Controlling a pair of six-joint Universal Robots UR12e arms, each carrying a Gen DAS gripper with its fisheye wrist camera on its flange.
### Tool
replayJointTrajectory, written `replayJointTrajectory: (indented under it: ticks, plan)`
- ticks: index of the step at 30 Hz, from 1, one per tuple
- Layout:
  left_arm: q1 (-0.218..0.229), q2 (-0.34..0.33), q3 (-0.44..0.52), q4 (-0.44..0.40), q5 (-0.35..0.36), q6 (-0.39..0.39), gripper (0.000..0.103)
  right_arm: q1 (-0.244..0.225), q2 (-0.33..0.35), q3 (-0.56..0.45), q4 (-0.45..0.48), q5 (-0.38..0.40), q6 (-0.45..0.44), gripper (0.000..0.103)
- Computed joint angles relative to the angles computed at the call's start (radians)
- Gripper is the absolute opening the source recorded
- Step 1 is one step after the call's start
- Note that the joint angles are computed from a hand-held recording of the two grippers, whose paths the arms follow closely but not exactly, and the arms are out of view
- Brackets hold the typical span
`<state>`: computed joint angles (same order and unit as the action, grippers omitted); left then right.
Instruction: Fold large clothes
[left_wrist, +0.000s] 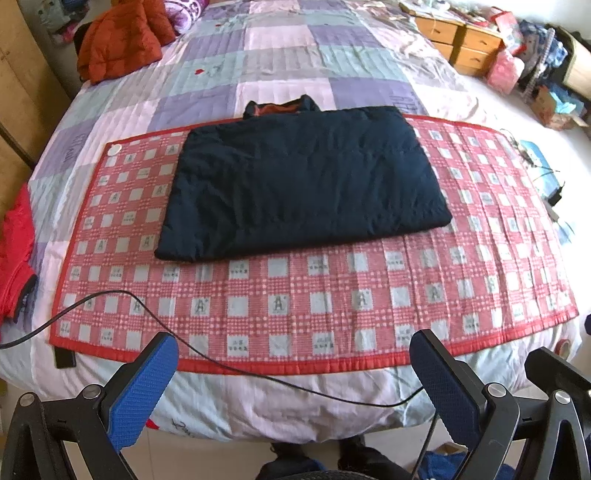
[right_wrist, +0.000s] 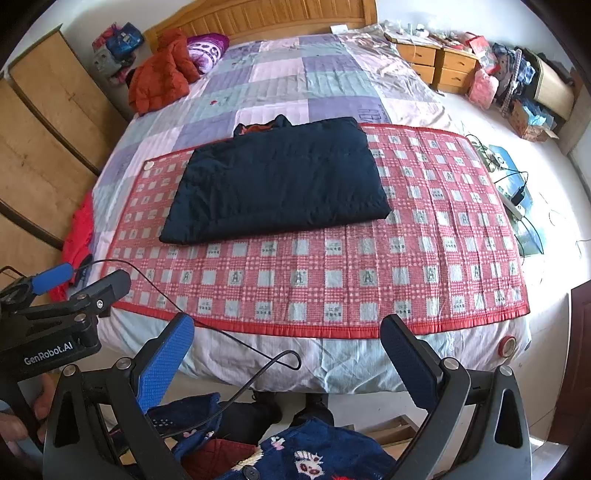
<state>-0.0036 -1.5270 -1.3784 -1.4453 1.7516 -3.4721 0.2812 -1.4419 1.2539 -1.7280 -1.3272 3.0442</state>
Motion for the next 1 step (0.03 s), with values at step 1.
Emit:
replayJointTrajectory:
  ticks: [1]
  plan:
    - [0.000, -0.001, 0.002, -0.001, 0.000, 0.001, 0.103, -0.001, 0.000, 0.000, 0.002, 0.001, -0.002, 0.103]
